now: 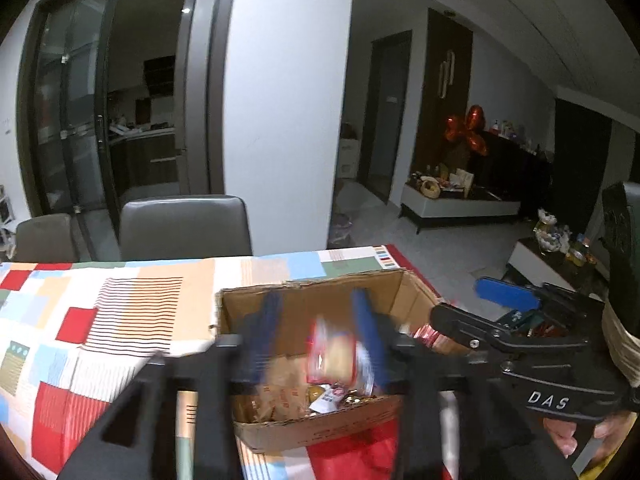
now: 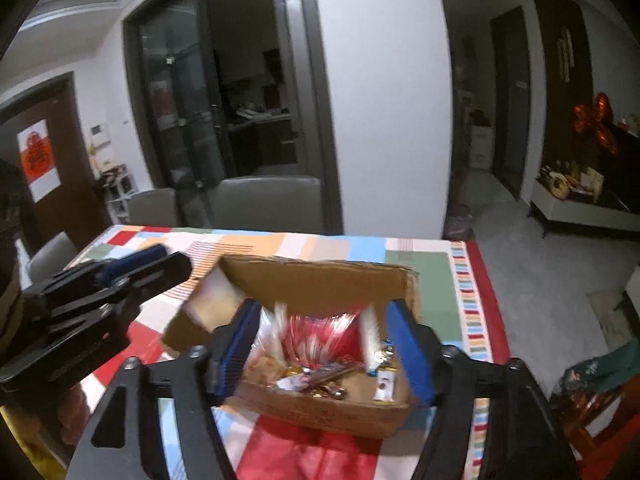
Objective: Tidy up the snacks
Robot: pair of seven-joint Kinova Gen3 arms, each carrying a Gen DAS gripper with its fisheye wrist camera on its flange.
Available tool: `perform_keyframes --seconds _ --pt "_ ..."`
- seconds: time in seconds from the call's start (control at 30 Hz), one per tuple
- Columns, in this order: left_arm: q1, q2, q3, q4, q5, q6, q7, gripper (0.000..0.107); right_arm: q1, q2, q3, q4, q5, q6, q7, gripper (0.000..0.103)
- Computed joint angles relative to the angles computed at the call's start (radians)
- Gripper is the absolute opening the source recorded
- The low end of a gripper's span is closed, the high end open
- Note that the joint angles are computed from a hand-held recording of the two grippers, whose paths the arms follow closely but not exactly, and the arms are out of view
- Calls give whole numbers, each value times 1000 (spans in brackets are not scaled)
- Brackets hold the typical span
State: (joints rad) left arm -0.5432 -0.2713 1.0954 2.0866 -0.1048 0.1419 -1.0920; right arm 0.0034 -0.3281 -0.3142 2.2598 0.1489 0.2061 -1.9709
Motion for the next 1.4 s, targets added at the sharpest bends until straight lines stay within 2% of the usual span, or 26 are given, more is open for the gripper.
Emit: perform_keyframes --seconds 0.07,0.13,0.17,0.27,0.33,0.53,0.7,0.93,1.13,1.4 --pt "8 -60 -15 24 15 -7 13 56 5 -11 -1 3 -2 7 -4 72" --pt "7 -95 -20 25 31 20 12 66 55 -25 -49 2 13 22 -30 79" --pt "15 -123 -29 27 41 40 17 69 63 -35 -59 3 16 30 -39 80" --pt "45 -171 -60 43 55 58 9 73 38 -61 -43 5 11 51 -39 82" --pt "66 -211 -80 54 67 73 10 81 51 -87 -64 14 14 59 -53 85" --pt "174 -334 -181 88 111 136 25 96 59 -215 -102 52 -5 104 -80 92" --pt "261 -424 -242 106 126 200 25 103 33 -353 -108 85 -40 172 -82 94" --pt "351 -608 -275 107 161 349 22 103 13 -552 -132 99 -102 317 -80 98" --pt "393 -742 -282 97 209 478 5 103 -16 -706 -145 96 -166 464 -66 99" --pt "441 -872 -311 100 300 602 -34 103 -27 -856 -165 78 -258 626 -36 99"
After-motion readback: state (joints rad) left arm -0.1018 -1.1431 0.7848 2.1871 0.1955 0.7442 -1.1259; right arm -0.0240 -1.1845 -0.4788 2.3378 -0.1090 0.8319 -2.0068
